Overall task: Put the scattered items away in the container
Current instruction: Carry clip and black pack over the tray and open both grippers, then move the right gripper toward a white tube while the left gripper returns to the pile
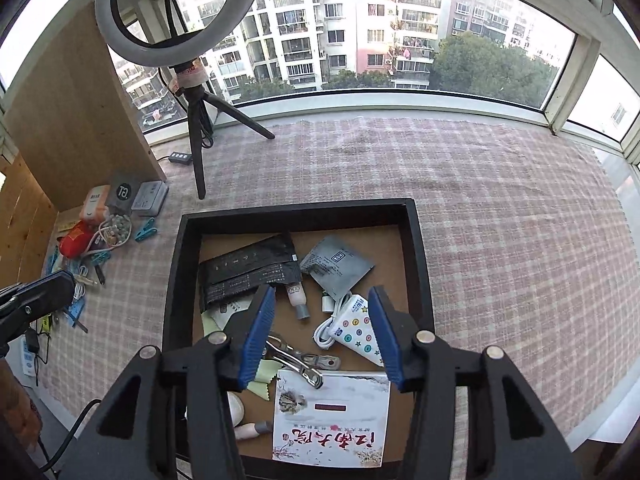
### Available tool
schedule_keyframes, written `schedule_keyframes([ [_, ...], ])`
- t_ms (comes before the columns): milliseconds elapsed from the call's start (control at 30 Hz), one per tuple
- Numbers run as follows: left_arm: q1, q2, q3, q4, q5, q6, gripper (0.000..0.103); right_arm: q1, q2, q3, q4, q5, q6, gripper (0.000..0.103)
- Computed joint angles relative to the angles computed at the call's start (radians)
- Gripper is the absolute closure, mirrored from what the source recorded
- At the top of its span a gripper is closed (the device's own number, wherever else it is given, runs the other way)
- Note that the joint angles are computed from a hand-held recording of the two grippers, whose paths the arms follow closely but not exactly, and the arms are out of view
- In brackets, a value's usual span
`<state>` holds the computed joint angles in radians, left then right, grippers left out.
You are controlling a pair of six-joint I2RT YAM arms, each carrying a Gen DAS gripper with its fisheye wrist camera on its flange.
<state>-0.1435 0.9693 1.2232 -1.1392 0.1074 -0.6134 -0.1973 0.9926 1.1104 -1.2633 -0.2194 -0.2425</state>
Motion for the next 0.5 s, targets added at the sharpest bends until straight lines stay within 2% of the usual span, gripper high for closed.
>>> schedule_keyframes([
  [267, 0.032, -0.047, -0.048, -0.055, -0.036, 0.015, 0.094, 0.079, -0.028, -0.049, 0.004, 0.026, 0.071, 0.055],
  [367, 0.013, -0.068, -0.052, -0.081, -0.078, 0.020, 0.086, 0.110, -0.048, -0.060, 0.001, 0.035, 0.098, 0.055],
  [433, -0.027, -0.084, -0.053, -0.103, -0.144, 0.008, 0.081, 0.137, -0.066, -0.068, -0.003, 0.045, 0.117, 0.055],
  [500, -0.057, -0.105, -0.059, -0.126, -0.194, -0.004, 0.073, 0.165, -0.089, -0.077, -0.009, 0.055, 0.144, 0.055],
])
